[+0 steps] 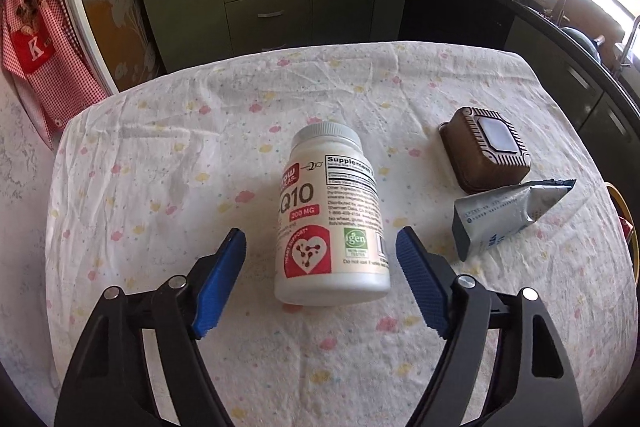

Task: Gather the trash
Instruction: 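Close the left gripper around the white supplement bottle, then carry the supplement bottle over the bin and open the left gripper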

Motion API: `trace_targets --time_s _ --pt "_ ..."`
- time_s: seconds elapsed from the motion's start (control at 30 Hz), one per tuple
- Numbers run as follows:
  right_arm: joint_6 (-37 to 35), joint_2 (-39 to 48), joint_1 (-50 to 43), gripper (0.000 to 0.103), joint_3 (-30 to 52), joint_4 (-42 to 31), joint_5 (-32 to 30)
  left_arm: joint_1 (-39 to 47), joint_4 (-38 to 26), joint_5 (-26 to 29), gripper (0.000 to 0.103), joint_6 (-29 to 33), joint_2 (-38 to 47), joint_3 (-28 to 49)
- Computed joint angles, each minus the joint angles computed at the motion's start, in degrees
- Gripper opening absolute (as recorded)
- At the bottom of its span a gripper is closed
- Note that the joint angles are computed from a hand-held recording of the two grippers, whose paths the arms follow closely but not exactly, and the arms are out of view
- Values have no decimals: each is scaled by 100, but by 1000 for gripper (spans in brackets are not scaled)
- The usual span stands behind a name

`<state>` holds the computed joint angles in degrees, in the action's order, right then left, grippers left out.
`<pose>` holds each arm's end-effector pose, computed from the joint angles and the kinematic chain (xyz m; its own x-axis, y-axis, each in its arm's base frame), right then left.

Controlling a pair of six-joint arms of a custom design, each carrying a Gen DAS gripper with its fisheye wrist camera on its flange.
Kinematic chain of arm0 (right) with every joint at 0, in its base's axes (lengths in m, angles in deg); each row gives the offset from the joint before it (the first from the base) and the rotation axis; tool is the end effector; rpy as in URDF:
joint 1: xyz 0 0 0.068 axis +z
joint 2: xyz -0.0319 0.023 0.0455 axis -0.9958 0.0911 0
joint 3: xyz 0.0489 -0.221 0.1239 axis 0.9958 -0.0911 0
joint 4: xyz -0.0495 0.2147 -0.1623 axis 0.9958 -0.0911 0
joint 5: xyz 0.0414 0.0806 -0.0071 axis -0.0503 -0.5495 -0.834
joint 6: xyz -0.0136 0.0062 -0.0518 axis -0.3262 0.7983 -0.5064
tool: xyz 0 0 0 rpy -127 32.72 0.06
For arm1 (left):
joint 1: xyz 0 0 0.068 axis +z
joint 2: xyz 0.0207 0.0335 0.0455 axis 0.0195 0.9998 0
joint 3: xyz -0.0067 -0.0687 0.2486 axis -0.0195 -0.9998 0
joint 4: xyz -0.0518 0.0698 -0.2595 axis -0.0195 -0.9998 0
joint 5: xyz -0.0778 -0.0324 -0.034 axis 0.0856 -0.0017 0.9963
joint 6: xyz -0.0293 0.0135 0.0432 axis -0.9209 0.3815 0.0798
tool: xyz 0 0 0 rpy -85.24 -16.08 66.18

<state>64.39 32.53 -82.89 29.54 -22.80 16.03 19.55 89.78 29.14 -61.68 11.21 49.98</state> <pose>0.1610 0.0098 0.0669 -0.8563 -0.0546 -0.5135 -0.1212 0.9879 0.0969 0.2336 0.0727 0.0319 -0.8205 -0.0850 -0.5654 -0.0952 0.9954 -0.0115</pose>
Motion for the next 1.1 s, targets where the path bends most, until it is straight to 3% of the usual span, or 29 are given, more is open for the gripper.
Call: trace_targets --time_s 0.23,0.43,0.6,0.73,0.87,1.0,1.1 --pt "79 -146 129 82 -36 -95 -8 113 331 85 48 -18 166 -29" --pt "243 -690 324 82 -187 -428 96 325 378 421 46 209 -255 -384" --pt "334 -901 478 82 -273 -550 143 403 108 658 46 454 -1506 -1094" --pt "343 -1011 544 82 -301 -624 164 456 -853 898 46 640 -3128 -1628" --pt "264 -1439 449 82 -366 -920 158 138 -2652 915 46 703 -5513 -2037" --pt "-24 -1986 -55 82 -494 -1299 -21 -1031 -4504 501 46 297 -7608 -2071" --pt "-448 -2258 -755 82 -600 -1500 -188 -2508 -4905 -94 46 -498 -8115 -1982"
